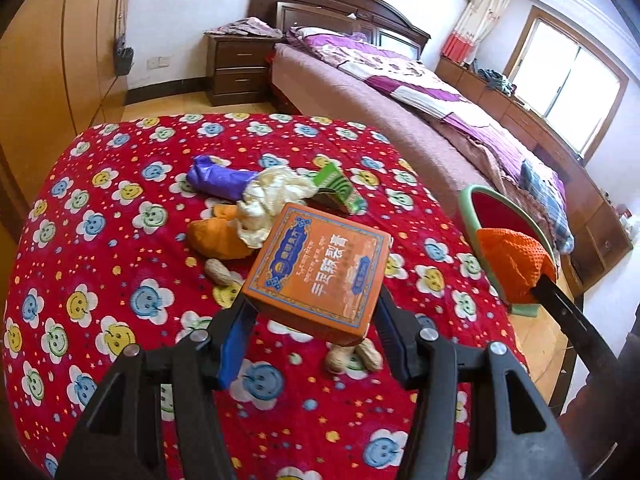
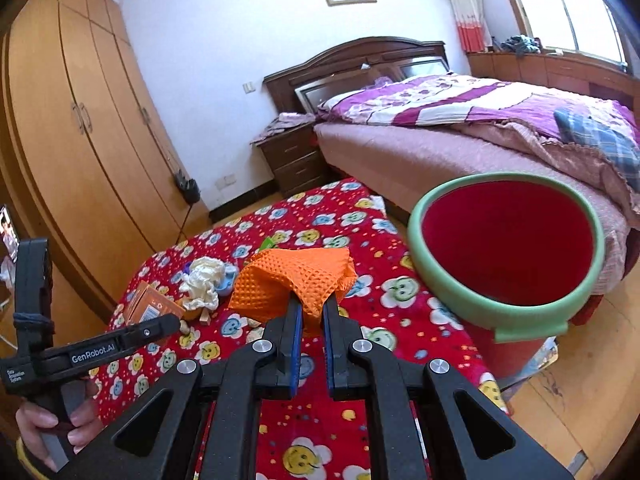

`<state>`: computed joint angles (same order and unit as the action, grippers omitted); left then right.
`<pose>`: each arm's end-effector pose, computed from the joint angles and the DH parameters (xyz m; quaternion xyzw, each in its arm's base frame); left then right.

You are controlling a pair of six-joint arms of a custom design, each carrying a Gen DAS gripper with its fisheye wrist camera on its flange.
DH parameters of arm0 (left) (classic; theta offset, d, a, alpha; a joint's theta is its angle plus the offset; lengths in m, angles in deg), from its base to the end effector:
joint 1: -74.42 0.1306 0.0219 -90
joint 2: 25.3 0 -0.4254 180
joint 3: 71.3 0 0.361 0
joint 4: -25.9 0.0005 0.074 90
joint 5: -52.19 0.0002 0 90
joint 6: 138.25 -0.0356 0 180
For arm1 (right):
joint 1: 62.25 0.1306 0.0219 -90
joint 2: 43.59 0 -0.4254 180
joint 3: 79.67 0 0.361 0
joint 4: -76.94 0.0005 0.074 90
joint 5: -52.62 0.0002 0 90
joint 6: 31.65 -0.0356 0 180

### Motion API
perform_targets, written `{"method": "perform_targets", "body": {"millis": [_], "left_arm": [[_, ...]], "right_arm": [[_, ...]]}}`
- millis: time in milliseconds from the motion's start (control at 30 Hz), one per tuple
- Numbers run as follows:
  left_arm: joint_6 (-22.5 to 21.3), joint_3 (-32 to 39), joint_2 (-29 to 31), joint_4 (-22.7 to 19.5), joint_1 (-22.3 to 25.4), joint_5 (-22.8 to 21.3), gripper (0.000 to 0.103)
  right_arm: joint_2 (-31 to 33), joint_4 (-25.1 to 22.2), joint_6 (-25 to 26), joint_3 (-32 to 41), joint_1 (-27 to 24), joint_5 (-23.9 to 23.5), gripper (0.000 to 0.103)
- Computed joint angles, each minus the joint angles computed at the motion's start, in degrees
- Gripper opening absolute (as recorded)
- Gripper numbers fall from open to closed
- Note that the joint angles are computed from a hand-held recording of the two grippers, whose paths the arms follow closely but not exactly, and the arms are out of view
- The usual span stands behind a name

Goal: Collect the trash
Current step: 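Lift and carry the orange box and mesh net over the green-rimmed bucket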

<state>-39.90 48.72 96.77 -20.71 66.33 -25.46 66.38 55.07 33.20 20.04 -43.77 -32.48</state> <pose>0.6723 -0.1038 0.3964 0.0359 0.9303 -0.1498 0.3329 0.5844 0.1916 0.4077 0.0715 0.8717 0.1449 0.4627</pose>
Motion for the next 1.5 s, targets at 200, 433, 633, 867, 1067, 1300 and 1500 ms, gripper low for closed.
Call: {"method": "perform_targets", "body": {"millis": [200, 433, 633, 867, 1067, 1300, 1500], "left_arm": [[-0.51, -0.63, -0.98, 0.06, -0.89, 1.08, 0.058], [-0.64, 0.21, -0.97, -1.07, -1.84, 2.74, 0.058], [-1.38, 0.75, -0.96, -1.29, -3.07, 2.97, 0.058], [-2.15, 3.78, 0.53, -2.42, -4.66, 4.19, 0.058], [-3.24, 6.81, 2.10, -3.39, -6.23, 4.79, 0.058], [-5.56, 12.10, 4.89, -5.56, -8.44, 5.41, 0.058], [-6.56, 17.38, 7.76, -7.66, -10.20, 6.03, 0.058]], "right_arm": [[-2.12, 1.90, -0.25, -2.70, -0.61, 0.85, 0.009], [-3.93, 3.76, -0.37, -5.03, -1.44, 1.50, 0.009], [-5.51, 5.01, -0.70, -6.93, -2.30, 2.79, 0.009], [-7.16, 6.15, -1.66, -9.01, -3.69, 4.48, 0.009], [-8.01, 6.66, -2.61, -10.26, -5.16, 5.40, 0.009], [-8.15, 6.52, -3.72, -10.90, -6.87, 5.52, 0.009], [-8.07, 6.45, -4.36, -11.28, -8.32, 5.39, 0.009]]}}
